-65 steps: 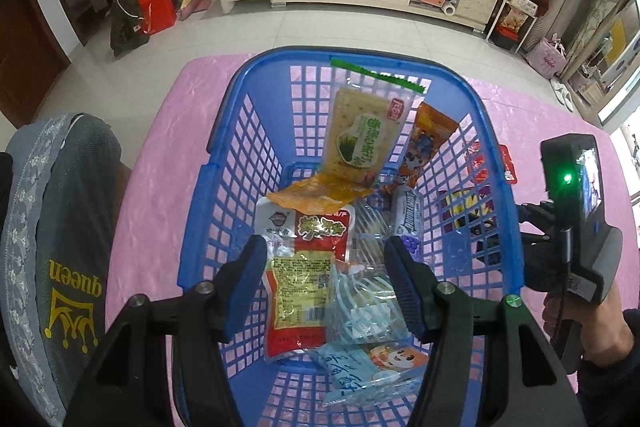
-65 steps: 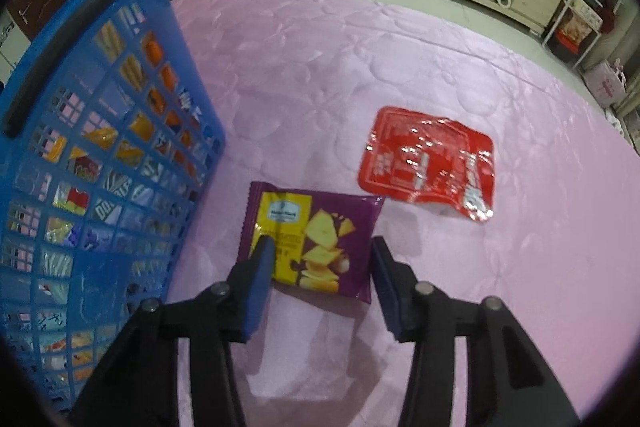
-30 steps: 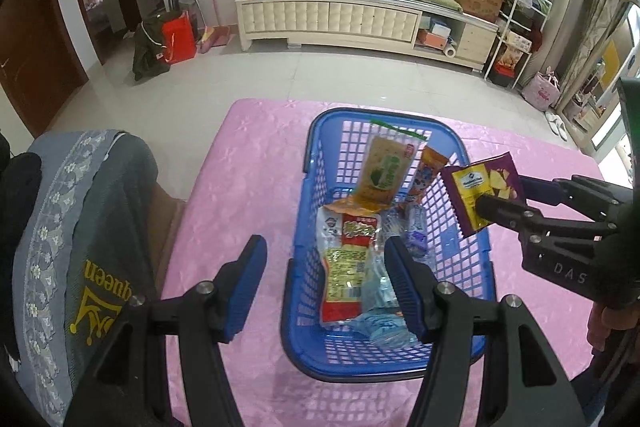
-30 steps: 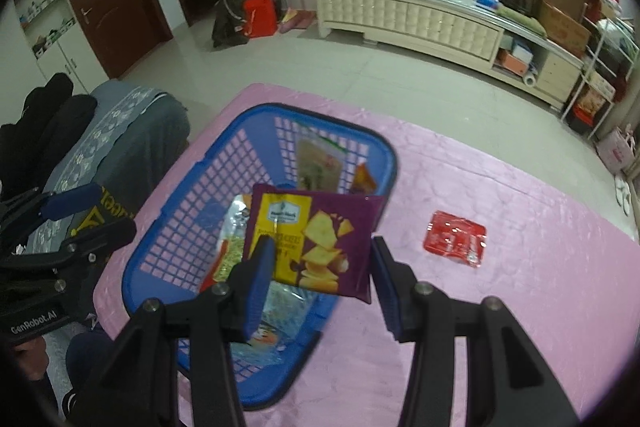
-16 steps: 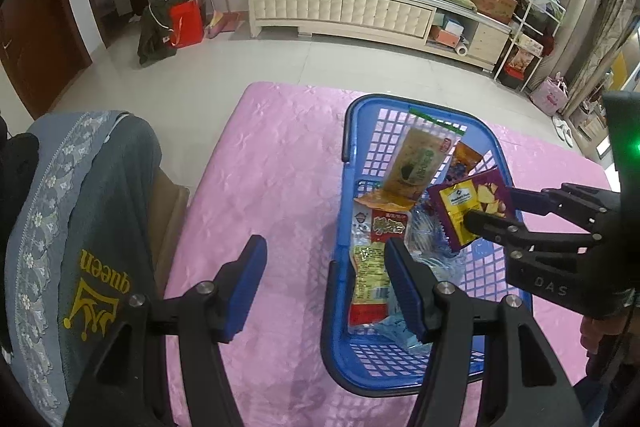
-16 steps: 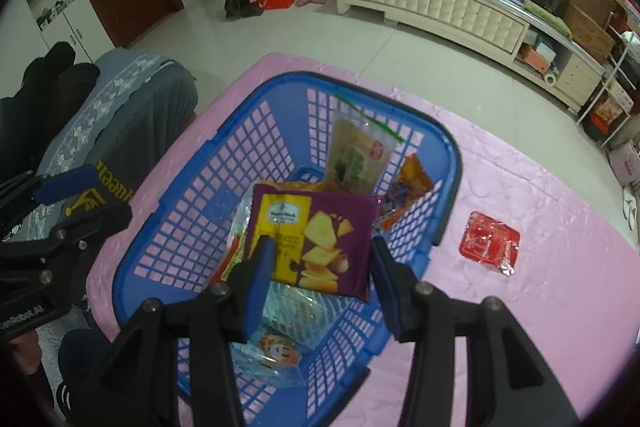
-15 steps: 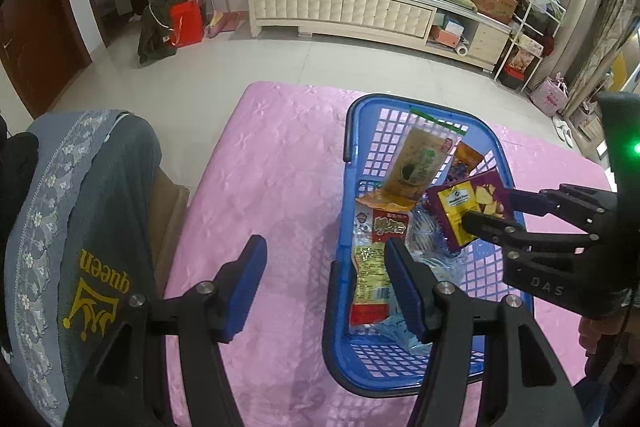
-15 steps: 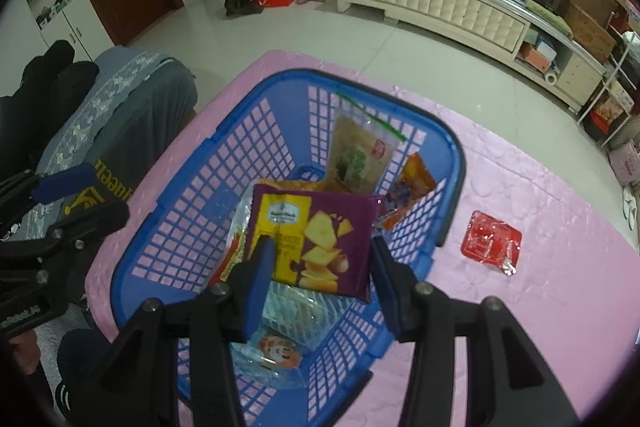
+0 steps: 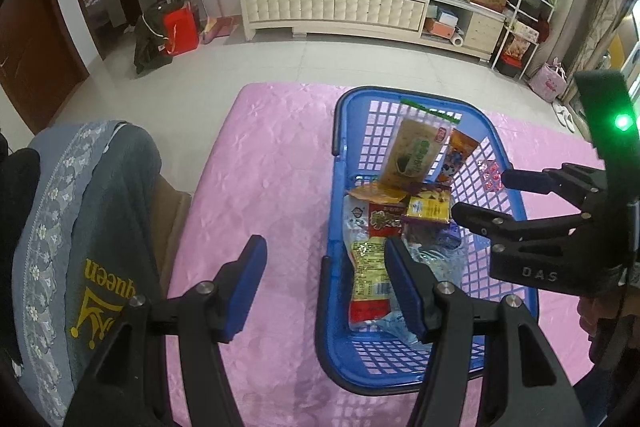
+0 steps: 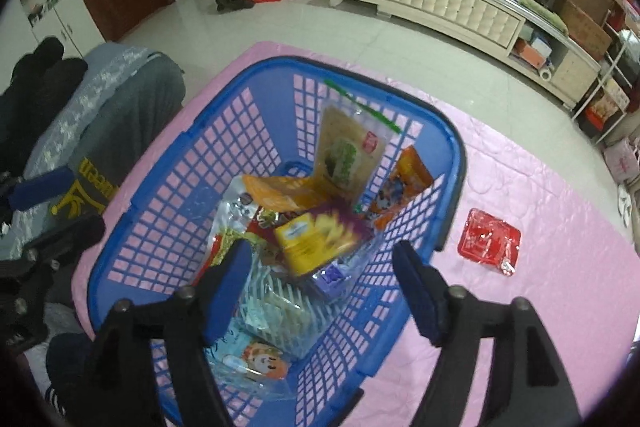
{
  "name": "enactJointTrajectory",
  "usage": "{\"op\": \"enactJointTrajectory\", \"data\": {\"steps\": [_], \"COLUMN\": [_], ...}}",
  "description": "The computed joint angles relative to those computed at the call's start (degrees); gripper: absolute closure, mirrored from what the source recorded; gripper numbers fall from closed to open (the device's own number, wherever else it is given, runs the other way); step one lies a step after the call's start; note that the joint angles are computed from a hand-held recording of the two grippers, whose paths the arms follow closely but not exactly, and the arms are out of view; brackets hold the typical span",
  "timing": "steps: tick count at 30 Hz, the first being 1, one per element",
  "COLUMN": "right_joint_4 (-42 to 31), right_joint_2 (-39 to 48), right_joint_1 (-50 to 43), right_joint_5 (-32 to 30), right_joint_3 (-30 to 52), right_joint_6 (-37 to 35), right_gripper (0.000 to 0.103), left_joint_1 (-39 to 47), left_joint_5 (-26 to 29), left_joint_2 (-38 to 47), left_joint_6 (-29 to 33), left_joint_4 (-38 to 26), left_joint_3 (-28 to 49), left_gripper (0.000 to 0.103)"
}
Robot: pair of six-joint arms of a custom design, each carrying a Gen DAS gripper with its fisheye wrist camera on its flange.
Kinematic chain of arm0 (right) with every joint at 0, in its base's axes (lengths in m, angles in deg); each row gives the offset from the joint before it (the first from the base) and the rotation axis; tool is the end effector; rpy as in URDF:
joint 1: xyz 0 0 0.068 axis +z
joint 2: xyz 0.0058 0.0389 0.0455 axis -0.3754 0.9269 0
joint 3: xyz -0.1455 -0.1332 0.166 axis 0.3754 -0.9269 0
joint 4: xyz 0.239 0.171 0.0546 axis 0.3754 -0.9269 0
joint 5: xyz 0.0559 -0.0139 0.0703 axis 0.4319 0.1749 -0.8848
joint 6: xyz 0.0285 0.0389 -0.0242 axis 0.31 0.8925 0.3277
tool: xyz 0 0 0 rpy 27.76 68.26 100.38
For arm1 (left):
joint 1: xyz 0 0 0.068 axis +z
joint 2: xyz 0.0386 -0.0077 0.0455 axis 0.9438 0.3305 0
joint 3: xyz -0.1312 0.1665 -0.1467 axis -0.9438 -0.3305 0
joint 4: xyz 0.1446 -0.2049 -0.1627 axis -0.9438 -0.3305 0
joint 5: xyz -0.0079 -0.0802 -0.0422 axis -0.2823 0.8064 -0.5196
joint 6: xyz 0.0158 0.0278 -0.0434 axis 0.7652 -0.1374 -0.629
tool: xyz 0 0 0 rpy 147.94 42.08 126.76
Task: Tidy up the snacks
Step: 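Move the right tool to the red pouch on the table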
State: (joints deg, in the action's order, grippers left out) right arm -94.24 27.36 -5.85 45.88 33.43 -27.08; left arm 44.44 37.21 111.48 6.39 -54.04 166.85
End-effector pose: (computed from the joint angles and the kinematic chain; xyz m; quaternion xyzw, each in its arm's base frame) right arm 0.2541 0.0735 0.3351 -0.1017 0.9614 0.0399 0.2524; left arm 0.2587 -0.1240 0.3676 0.1124 0.9521 -0.0475 0.2802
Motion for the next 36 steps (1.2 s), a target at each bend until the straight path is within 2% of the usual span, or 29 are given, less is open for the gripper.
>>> {"op": "enactJointTrajectory", "data": {"steps": [11,17,27,29,31,35,36], "right_joint_4": [-4.7,-7.0,-8.1,-7.8,-7.7,-7.7,-7.6], "right_joint_2": [-5.4,-8.1,-6.1,-4.9,-2.9,2.3,3.1], "right_joint_1": [-8.9,-17.1,-30.4,-32.7,-35.1,-37.7,-37.9], "right_joint_5": [-3.3,-7.5,-12.4,-13.1,-14.9,-17.1,-17.1], "right_joint_3": [2.7,3.6,4.6,4.1,3.9,4.1,4.1], "right_joint_6": [-5.2,-10.1,-18.9,-19.7,-19.5,-18.3,-18.0], "right_gripper": [0.026,0.026,0.023,0.019,0.016,0.012,0.011], "left_joint_1": [-6.4,-9.2,-13.0,-12.9,-12.8,-12.6,-12.2], "left_joint_5": [-3.2,-2.3,-5.3,-4.6,-4.8,-6.5,-6.6], "left_joint_2": [3.3,8.2,16.7,16.8,17.9,21.6,22.5], "left_joint_6": [-2.7,-4.4,-5.2,-5.1,-5.5,-7.2,-7.6], "left_joint_4": [-2.3,-4.7,-5.7,-4.7,-4.4,-6.3,-6.5], "left_joint_3": [6.3,12.1,19.3,18.6,18.6,20.8,21.3], "left_gripper": [0.044,0.044,0.044,0.039,0.019,0.008,0.001]}}
